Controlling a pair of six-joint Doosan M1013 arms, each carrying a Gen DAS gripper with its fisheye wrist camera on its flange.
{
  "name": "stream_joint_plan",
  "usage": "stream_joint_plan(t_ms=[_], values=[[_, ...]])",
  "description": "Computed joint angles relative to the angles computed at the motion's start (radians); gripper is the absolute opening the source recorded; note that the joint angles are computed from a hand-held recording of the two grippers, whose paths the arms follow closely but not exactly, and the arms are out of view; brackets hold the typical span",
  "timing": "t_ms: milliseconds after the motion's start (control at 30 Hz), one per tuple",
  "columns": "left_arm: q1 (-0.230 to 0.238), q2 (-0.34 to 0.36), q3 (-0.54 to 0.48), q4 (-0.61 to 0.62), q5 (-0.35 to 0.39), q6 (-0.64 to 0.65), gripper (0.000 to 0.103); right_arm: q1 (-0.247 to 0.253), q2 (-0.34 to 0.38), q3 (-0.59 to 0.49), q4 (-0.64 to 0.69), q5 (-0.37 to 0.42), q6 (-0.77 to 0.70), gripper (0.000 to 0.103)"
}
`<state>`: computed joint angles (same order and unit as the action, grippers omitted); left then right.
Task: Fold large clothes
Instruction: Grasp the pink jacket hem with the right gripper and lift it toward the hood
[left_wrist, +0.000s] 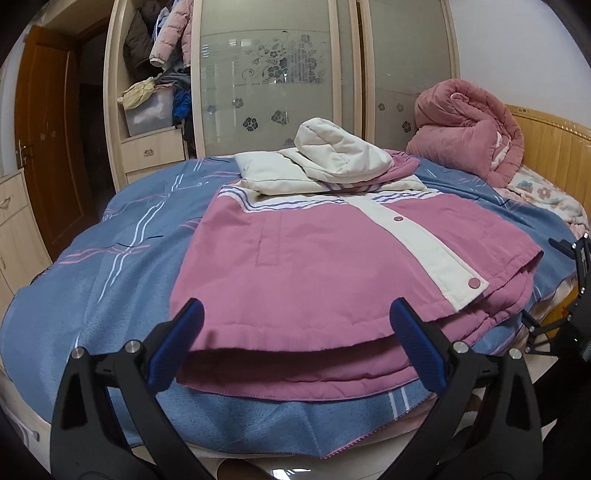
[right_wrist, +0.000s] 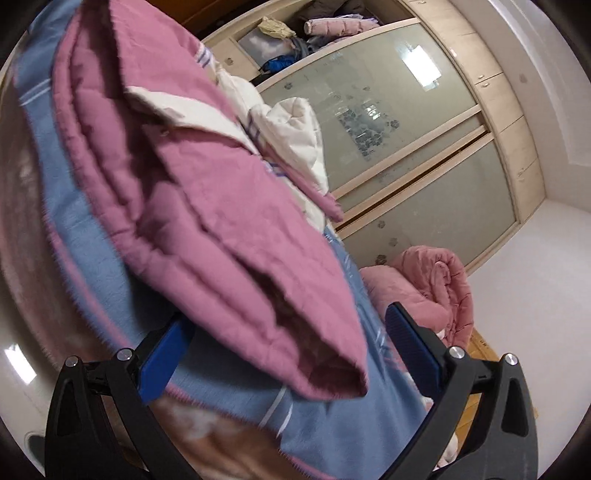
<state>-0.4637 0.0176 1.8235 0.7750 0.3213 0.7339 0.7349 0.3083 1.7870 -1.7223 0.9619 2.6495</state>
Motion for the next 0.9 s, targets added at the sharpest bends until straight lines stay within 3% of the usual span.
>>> stream_joint_plan(t_ms=[167, 233, 267, 300, 400, 500, 600, 767, 900], values=[[-0.001, 0.004, -0.002, -0.046, 0.003, 0.067, 0.101, -0.026, 0.016, -0.046, 0.006, -0.04, 0.003, 0.099], [0.0, 0.004, -0.001, -0.083, 0.0, 0.116, 0.101, -0.049, -0.008, -0.066, 0.099, -0.151, 0.013, 0.068], [-0.001, 0.003, 0.001, -0.105, -0.003, 0.153, 0.101, -0.064, -0.027, -0.076, 0.17, -0.225, 0.02, 0.043], [-0.002, 0.001, 0.004, -0.112, -0.008, 0.172, 0.101, -0.068, -0.035, -0.079, 0.189, -0.25, 0.034, 0.032], [-0.017, -0.008, 0.02, -0.049, -0.022, 0.176, 0.101, -0.073, -0.049, -0.089, 0.232, -0.291, 0.054, 0.016], [-0.043, -0.012, 0.037, 0.074, -0.022, 0.151, 0.101, -0.091, -0.059, -0.112, 0.334, -0.353, 0.047, 0.013], [-0.069, -0.01, 0.052, 0.136, -0.02, 0.207, 0.101, -0.096, -0.061, -0.132, 0.374, -0.375, 0.05, 0.013], [-0.134, 0.004, 0.089, 0.536, 0.04, 0.018, 0.101, -0.105, -0.072, -0.14, 0.369, -0.411, 0.116, 0.013], [-0.161, 0.03, 0.088, 0.669, 0.109, -0.023, 0.101, -0.114, -0.082, -0.143, 0.366, -0.439, 0.156, 0.013]])
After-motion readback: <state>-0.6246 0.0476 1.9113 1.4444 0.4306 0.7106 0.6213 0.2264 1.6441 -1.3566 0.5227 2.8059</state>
